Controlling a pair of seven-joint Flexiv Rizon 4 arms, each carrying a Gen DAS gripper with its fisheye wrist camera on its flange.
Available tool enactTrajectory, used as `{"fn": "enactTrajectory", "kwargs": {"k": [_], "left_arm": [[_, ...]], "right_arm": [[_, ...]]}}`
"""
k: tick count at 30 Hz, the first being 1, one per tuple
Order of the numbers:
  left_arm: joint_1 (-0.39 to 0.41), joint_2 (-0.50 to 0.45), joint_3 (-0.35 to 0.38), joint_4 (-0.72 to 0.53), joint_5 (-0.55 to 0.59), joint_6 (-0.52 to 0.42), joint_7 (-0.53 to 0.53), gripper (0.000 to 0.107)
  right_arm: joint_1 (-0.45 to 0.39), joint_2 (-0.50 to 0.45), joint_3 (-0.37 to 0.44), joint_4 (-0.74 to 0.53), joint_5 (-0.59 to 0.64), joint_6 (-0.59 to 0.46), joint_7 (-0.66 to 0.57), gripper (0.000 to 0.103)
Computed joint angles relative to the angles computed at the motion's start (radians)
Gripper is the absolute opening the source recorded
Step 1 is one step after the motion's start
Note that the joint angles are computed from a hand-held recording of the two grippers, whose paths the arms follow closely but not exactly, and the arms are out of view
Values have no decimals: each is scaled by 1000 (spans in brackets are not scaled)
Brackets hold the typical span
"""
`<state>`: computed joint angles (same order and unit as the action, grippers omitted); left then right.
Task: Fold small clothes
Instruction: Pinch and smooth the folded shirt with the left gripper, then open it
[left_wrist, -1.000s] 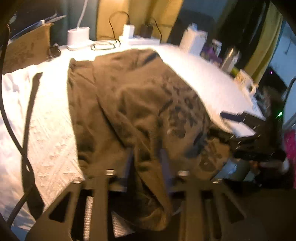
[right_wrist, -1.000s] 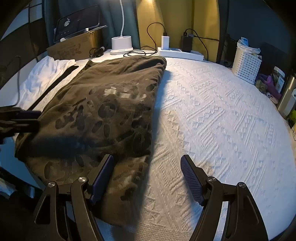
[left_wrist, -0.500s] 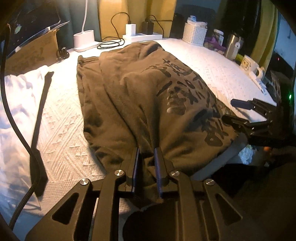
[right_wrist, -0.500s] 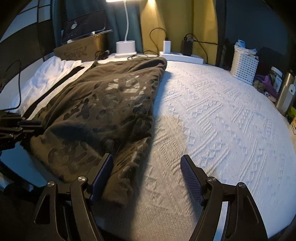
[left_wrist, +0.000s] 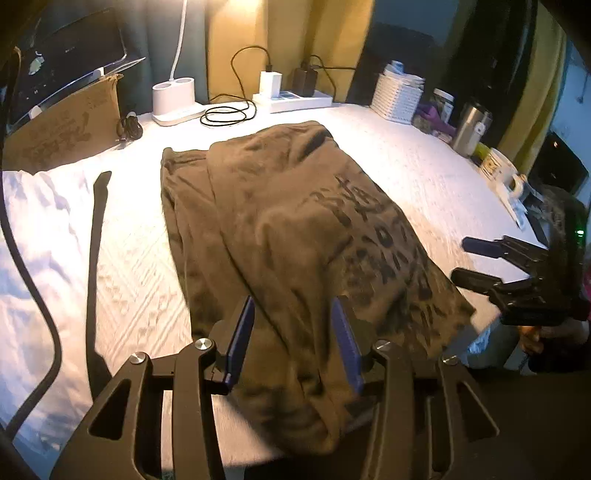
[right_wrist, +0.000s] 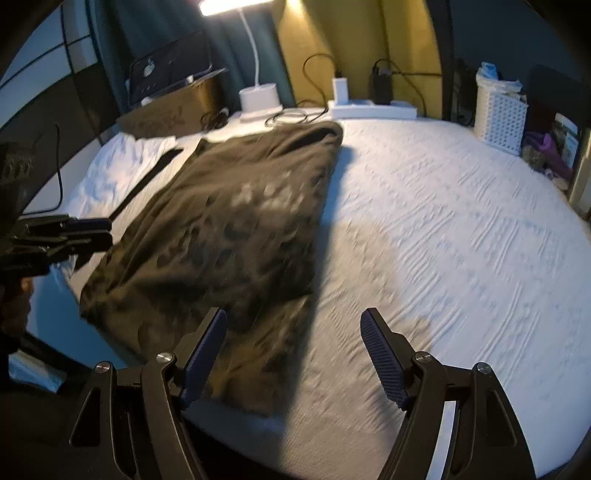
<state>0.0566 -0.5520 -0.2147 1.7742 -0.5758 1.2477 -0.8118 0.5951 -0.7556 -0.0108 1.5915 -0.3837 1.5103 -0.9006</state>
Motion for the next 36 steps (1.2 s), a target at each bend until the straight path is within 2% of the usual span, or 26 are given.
{"fn": "enactTrajectory", "kwargs": {"k": [7,12,18,20,25,28,34,36], "left_arm": [[-27,-96,26,-139,47,5,-56,43],[-35,-168,50,-254,101,-48,-118,43],[-77,-238,126,-355,204,-65,-213,43],[-97,-266,171,-399,250,-111,-263,43],[-44,-268,105,-380,245,-95,-235,46],[-39,-269,99,-377,250,-82,-220,47],[-26,-273,100,-416,226,-157,-249,47],[-14,-275,83,-427,209,-156,-243,47]], "right_arm": [[-41,-58,27,-139,5,-93,-12,76],[-67,-128,76,-278,13,-199,-68,76],[-76,-206,106,-440,46,-307,-136,76],[-71,-236,106,-502,57,-348,-153,76],[-56,-304,95,-633,79,-433,-181,76],[-46,-338,79,-688,84,-488,-192,76],[-58,-361,90,-740,118,-533,-234,76],[-62,-365,88,-757,127,-541,-240,76]]}}
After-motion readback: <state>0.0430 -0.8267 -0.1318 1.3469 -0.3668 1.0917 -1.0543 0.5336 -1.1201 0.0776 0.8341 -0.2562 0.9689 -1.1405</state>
